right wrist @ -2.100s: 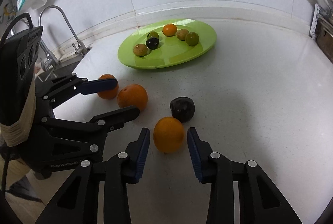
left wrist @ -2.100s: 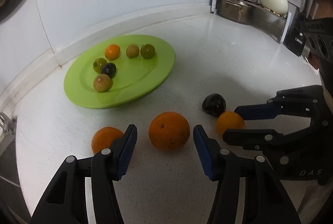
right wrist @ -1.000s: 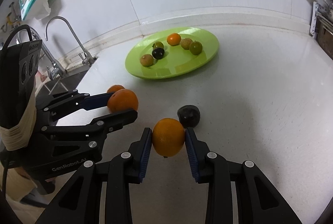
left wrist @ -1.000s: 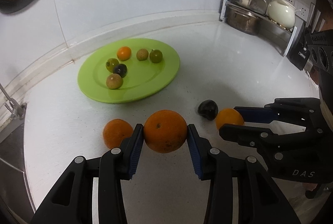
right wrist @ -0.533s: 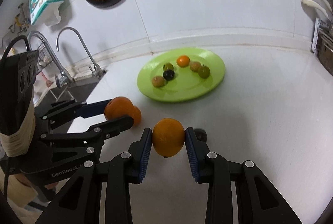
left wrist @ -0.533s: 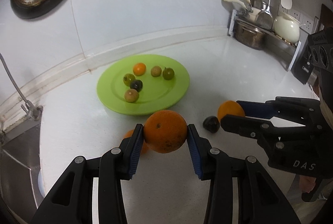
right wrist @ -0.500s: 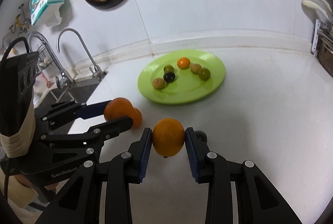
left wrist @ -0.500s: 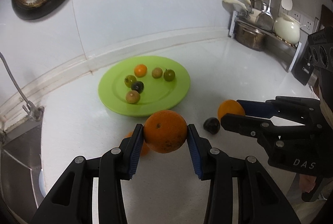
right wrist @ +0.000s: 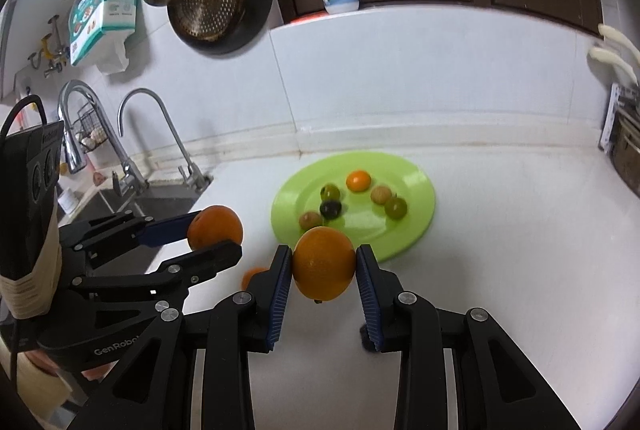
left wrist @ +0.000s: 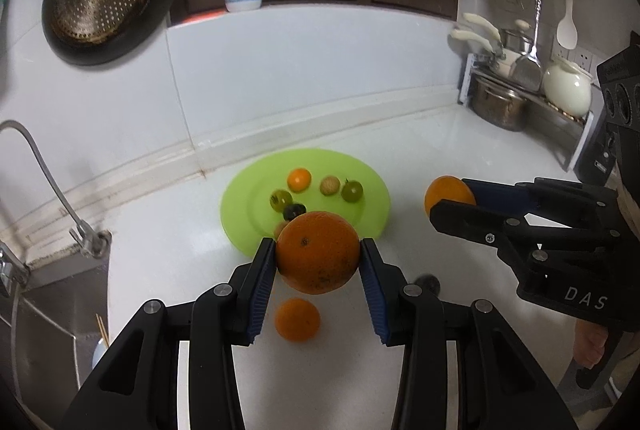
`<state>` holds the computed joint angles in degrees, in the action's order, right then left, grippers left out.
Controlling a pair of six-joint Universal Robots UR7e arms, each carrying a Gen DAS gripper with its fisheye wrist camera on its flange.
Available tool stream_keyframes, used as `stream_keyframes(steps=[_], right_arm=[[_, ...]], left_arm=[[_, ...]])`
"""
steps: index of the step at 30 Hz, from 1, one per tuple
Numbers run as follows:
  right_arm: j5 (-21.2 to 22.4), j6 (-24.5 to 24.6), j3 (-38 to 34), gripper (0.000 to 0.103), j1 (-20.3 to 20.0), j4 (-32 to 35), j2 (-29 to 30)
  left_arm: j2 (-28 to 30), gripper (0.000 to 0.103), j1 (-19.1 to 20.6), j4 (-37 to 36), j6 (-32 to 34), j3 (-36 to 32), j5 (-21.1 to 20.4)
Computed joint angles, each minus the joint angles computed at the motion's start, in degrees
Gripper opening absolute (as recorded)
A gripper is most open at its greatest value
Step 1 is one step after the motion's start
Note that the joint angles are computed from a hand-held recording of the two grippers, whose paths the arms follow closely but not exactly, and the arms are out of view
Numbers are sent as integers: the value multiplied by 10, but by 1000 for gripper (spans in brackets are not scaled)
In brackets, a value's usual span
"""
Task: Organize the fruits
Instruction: 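Carry both oranges onto the green plate and open both tools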
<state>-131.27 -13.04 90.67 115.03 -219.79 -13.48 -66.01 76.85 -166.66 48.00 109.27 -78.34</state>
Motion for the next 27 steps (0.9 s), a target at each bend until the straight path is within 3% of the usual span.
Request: stream_keyframes(steps=[13, 27], right_arm=[[4, -54, -54, 34, -9, 13, -7], [11, -56, -135, 34, -37, 96, 2]], left_arm=[[41, 41, -11, -5, -21, -62, 6], [113, 41, -13, 50, -62, -165, 39]])
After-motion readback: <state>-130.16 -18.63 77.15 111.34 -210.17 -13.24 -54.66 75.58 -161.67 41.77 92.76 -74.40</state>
